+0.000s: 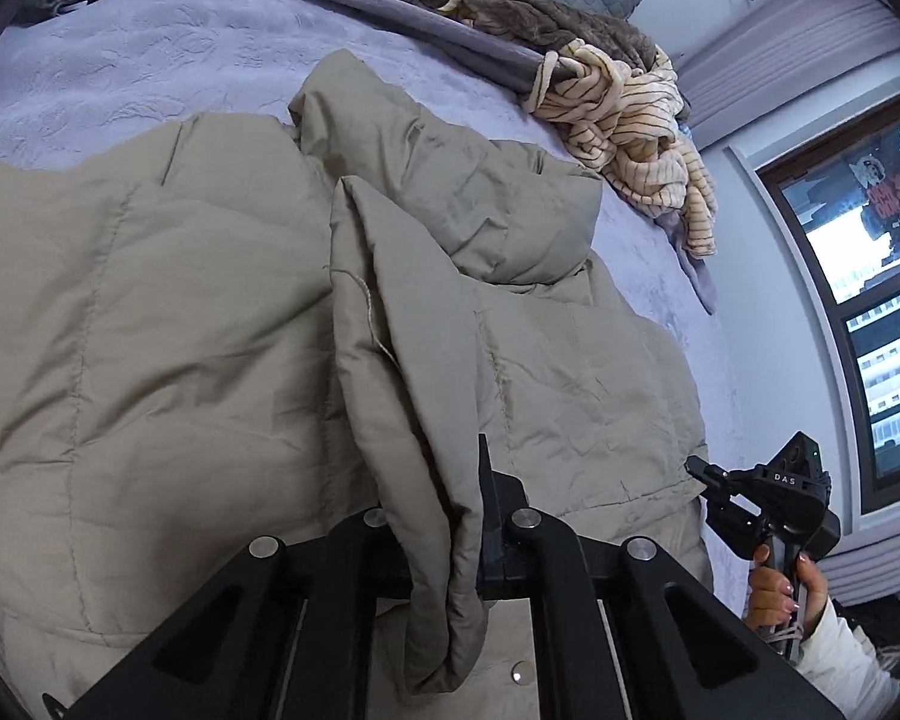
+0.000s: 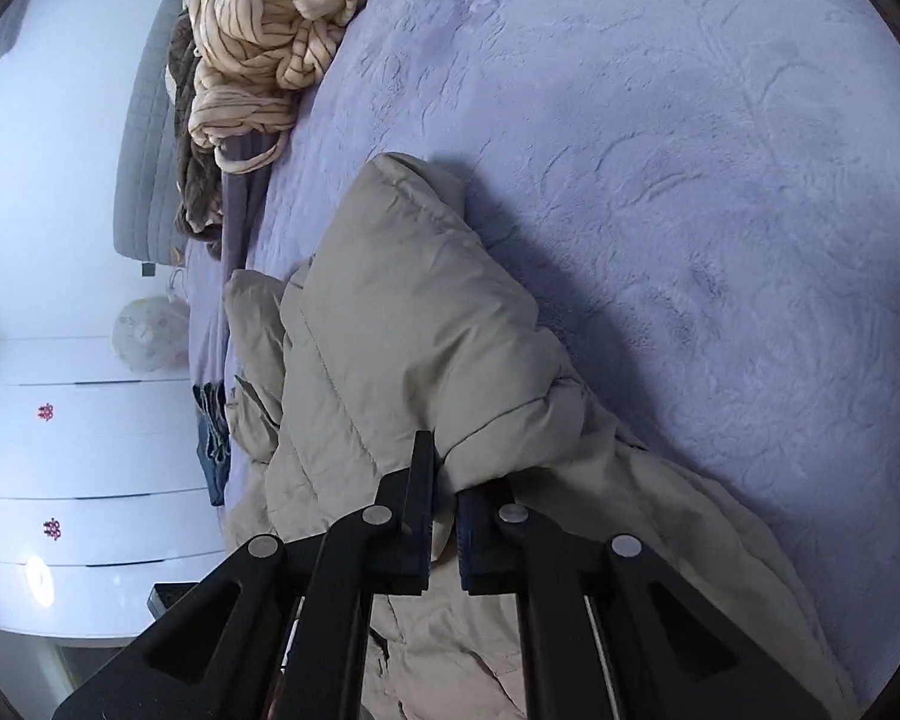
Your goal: Fold large clothes
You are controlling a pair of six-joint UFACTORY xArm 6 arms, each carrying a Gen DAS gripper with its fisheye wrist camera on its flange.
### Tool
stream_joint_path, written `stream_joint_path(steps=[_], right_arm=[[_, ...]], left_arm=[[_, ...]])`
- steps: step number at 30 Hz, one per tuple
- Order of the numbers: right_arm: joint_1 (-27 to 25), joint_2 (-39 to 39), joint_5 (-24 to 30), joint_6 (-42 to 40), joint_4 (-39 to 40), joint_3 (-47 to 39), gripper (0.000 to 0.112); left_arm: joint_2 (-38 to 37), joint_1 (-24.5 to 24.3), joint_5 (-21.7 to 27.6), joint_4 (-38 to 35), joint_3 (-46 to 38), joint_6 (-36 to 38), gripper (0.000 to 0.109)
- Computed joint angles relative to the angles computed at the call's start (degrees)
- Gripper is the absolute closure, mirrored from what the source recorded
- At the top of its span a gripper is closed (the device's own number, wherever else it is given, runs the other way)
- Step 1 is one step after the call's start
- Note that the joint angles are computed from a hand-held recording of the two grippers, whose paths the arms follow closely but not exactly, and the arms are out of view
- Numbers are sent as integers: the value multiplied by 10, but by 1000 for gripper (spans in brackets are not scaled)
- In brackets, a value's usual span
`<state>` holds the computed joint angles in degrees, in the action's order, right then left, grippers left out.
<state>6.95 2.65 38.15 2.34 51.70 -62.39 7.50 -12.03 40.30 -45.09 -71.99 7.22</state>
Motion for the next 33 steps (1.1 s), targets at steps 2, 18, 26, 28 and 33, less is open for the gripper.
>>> stream_joint_path(steps=[2,18,26,28,33], right_arm=[[-2,6,-8,0,-11,-9,105],[-25,0,-19,-58,-69,19,108],[-6,-64,47,-36,-268,0,56],[-5,-84,20,-36,-283,10,56],[-35,-14,12,-18,-227,-61,56]], left_arm=[[-8,3,-11,5,9,-8,99],[-7,-5,-51,132,57,-79,95],[-62,12,-60,255,79,-179,95],[-73,17,-67,289,82,-207,95],[-72,25,-77,290,58,-193,95]])
